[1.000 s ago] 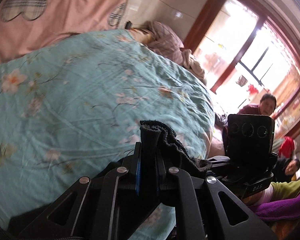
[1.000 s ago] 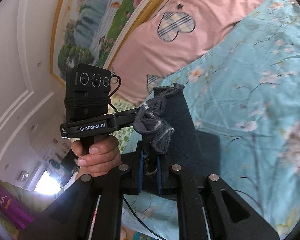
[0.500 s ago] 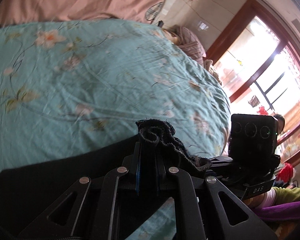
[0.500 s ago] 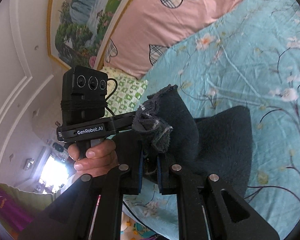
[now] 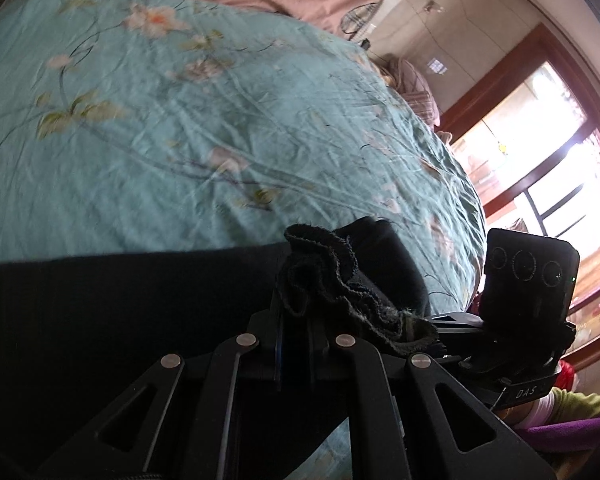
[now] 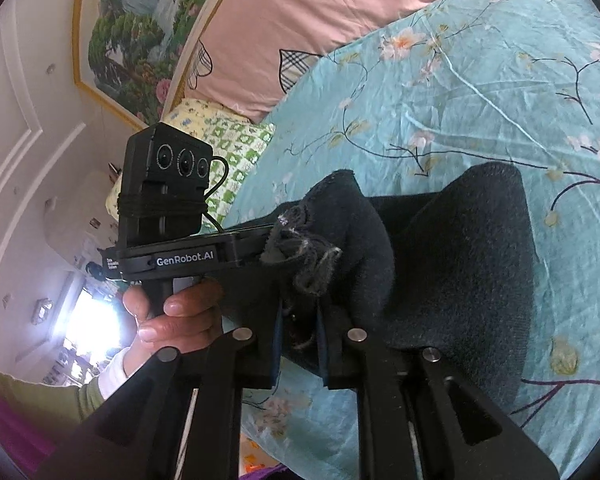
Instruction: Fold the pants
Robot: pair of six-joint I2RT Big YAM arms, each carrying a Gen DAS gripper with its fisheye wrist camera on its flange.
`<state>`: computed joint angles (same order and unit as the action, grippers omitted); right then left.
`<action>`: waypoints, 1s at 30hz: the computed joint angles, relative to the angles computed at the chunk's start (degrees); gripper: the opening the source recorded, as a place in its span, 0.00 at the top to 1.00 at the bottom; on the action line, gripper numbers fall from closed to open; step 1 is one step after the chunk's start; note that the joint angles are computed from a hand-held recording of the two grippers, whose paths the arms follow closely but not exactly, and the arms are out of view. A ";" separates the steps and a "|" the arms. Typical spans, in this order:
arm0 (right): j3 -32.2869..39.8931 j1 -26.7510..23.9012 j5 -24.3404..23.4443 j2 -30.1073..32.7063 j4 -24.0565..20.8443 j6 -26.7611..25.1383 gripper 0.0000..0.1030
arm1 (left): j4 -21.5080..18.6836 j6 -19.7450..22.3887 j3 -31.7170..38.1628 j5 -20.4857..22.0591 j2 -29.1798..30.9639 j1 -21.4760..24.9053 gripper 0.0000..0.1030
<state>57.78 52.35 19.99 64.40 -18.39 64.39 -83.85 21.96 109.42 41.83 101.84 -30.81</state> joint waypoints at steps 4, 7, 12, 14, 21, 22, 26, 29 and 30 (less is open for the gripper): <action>1.13 0.20 -0.62 0.75 -1.28 -0.51 0.77 | 1.23 -1.44 -1.98 -1.01 -1.16 0.99 0.90; 2.42 0.26 -1.23 1.69 -1.78 -1.84 0.64 | 2.27 -2.75 -3.51 -1.24 -2.34 2.02 0.90; 3.59 0.37 -1.65 2.53 -1.84 -2.79 0.59 | 4.57 -5.45 -6.04 -2.05 -4.60 4.07 0.88; 3.52 0.35 -2.06 2.48 -0.98 -2.83 0.59 | 5.50 -6.43 -6.94 -2.70 -5.50 4.65 0.87; 4.61 0.43 -1.86 2.57 -0.63 -4.37 0.59 | 8.69 -10.70 -10.86 -2.59 -9.22 7.72 0.70; 4.88 0.34 -1.78 2.59 -0.72 -4.84 0.59 | 9.12 -11.43 -11.38 -2.99 -9.71 8.07 0.70; 5.64 -0.44 -1.88 2.61 -0.92 -5.99 0.55 | 11.00 -14.15 -13.56 -4.28 -11.93 9.82 0.70; 6.43 -1.37 -2.62 2.85 -1.02 -7.14 0.54 | 12.35 -16.34 -15.20 -4.38 -13.49 11.37 0.67; 6.63 -1.61 -2.84 2.94 -1.04 -7.45 0.54 | 12.99 -17.42 -15.99 -4.43 -14.27 12.18 0.67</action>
<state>64.42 50.74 17.15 67.34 -19.43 56.94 -70.85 4.54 93.43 37.40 87.57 -18.62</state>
